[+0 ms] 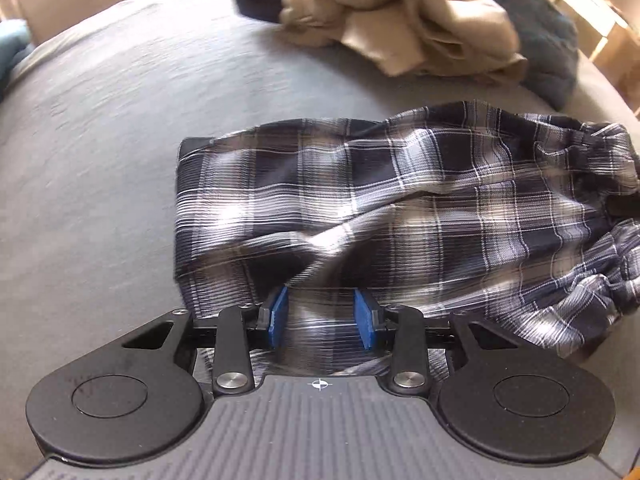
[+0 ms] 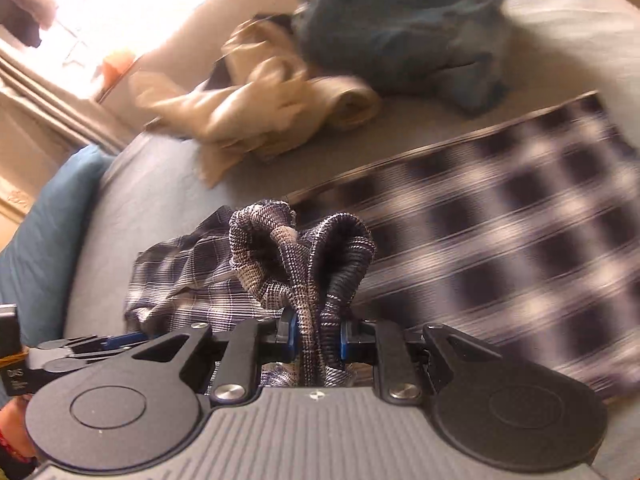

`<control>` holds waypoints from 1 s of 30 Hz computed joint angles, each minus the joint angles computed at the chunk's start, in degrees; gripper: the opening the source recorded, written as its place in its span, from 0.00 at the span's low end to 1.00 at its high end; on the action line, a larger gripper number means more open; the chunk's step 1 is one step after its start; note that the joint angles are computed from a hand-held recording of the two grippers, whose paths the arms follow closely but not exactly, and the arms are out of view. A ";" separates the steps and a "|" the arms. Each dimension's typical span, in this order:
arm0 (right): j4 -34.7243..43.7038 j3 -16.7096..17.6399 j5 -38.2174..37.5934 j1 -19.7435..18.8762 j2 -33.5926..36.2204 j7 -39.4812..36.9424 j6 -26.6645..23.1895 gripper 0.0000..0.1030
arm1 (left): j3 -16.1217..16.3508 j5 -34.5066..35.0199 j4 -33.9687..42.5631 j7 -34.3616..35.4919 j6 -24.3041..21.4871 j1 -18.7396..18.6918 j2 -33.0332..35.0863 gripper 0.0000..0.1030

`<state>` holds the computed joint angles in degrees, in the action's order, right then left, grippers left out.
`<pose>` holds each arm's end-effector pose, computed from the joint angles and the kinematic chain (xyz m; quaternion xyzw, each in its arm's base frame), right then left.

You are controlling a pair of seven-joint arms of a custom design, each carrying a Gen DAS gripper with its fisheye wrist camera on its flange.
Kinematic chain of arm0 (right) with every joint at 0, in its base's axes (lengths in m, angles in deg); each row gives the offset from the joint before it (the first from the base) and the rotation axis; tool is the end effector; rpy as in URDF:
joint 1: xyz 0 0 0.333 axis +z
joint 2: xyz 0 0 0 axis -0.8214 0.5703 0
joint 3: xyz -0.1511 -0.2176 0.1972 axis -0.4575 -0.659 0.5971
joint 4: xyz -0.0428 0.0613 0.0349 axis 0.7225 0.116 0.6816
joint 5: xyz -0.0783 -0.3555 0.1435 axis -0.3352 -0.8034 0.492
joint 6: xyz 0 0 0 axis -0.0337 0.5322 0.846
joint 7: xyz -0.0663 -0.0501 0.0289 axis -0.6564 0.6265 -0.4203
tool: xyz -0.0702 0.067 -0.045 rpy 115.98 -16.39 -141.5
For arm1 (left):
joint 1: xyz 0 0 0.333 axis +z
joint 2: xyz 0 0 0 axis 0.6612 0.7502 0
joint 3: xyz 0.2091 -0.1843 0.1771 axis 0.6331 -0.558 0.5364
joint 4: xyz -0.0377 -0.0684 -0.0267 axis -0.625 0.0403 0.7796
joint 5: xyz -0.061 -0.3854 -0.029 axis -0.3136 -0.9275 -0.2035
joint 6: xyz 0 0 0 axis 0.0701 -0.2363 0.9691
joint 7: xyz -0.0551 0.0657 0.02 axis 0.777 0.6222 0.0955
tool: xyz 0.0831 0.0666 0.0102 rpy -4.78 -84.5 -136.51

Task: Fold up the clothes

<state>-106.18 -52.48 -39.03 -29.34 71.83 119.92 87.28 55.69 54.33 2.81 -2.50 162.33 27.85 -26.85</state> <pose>0.6047 0.3561 0.5165 -0.6399 0.6984 0.0148 0.3203 0.6973 -0.2833 0.4935 -0.6191 0.7563 -0.1825 0.1073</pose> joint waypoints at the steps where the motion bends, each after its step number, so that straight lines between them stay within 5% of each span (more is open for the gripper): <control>1: -1.14 -0.29 0.06 -0.60 -0.75 -0.70 0.13 0.19 | -0.15 0.17 1.25 0.06 -0.43 -0.47 0.71 0.36; 13: -7.46 -2.61 3.29 -9.67 -5.05 -9.35 -1.59 0.19 | -0.42 -0.75 14.58 2.26 -6.74 -3.79 8.42 0.38; 22: -5.56 -2.68 7.78 -13.22 -2.61 -19.63 -4.10 0.20 | 0.28 -0.35 16.95 2.93 -9.94 -4.49 9.62 0.38; 27: -4.27 -4.17 6.13 -13.53 -1.70 -18.15 -6.89 0.55 | -0.07 -0.71 16.59 4.06 -10.70 -4.39 9.37 0.38; 30: -6.69 -6.51 -0.24 -11.50 -4.28 -9.99 -4.03 0.62 | -0.47 -1.23 14.52 4.99 -9.38 -3.97 8.27 0.39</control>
